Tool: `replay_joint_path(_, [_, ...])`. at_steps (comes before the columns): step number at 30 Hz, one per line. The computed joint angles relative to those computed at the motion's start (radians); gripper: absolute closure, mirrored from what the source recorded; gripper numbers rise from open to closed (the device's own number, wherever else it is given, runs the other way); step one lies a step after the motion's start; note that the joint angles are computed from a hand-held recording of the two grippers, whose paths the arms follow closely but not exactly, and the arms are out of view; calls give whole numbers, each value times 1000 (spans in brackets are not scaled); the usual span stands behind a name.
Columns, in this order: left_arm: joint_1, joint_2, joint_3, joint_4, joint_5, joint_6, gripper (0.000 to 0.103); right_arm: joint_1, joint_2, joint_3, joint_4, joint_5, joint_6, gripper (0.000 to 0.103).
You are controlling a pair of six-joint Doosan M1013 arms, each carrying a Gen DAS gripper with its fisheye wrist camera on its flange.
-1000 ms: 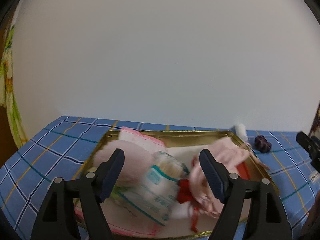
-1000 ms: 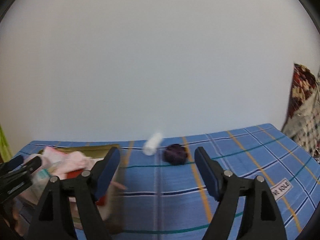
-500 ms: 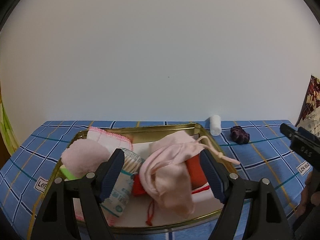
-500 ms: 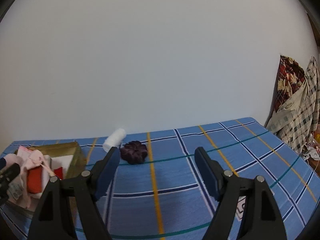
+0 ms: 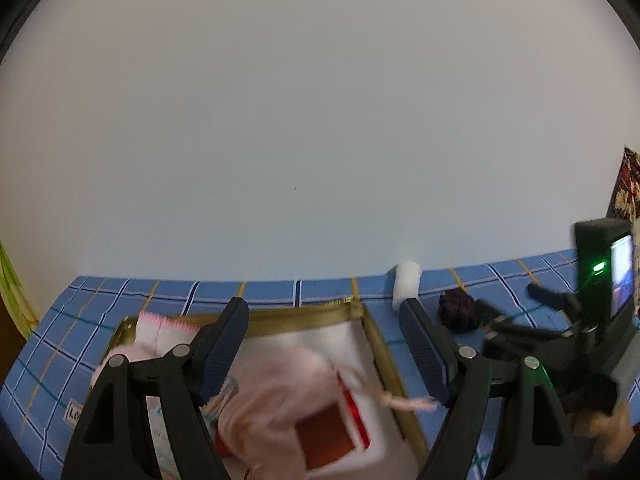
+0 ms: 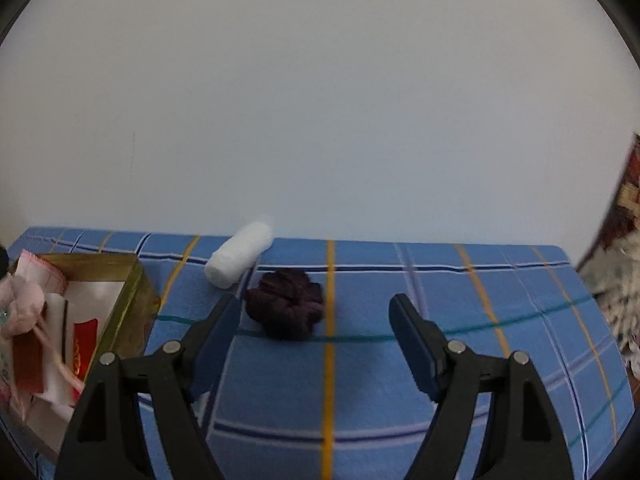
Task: Organize soft objects
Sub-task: 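Move the left gripper to the white bandage roll while the right approaches the purple scrunchie, then grasp the white bandage roll with the left gripper while the right grasps the purple scrunchie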
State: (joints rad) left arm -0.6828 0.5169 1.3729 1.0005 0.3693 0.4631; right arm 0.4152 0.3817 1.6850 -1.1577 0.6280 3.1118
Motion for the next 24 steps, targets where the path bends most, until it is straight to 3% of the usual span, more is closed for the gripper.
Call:
replay_joint_path(3, [1,31,-62,-137,41,141,24,-25,28,-47,133,-26,-123,25])
replay_joint_path(6, [2,54,-107,-216,65,212,24,-35,61,-92,232,11,-227,25])
replay_joint_path(9, [4,82,-156,-280,94,268,24,-50,80,-113,347,-1,-344,31])
replay_joint_path(11, [1,101,-188,-290,121,292,24,-60,76,-108,406,-42,-396,46])
replay_joint_path(15, [-9,132,-243,-318,169,332,24,-59,67,-96,413,-62,-430,64])
replay_joint_path(18, [-15,167,-307,-392,232,393,24,-63,38,-59,350,-94,-347,84])
replay_joint_path(19, [-17,182,-335,-414,259,413,24,-66,29,-47,325,-102,-302,102])
replay_joint_path(22, [-28,229,-418,-443,340,445,24,-74,-9,1,160,-92,-61,99])
replay_joint_path(24, [-35,257,-465,-454,376,465,24,-89,-22,23,153,-124,-31,99])
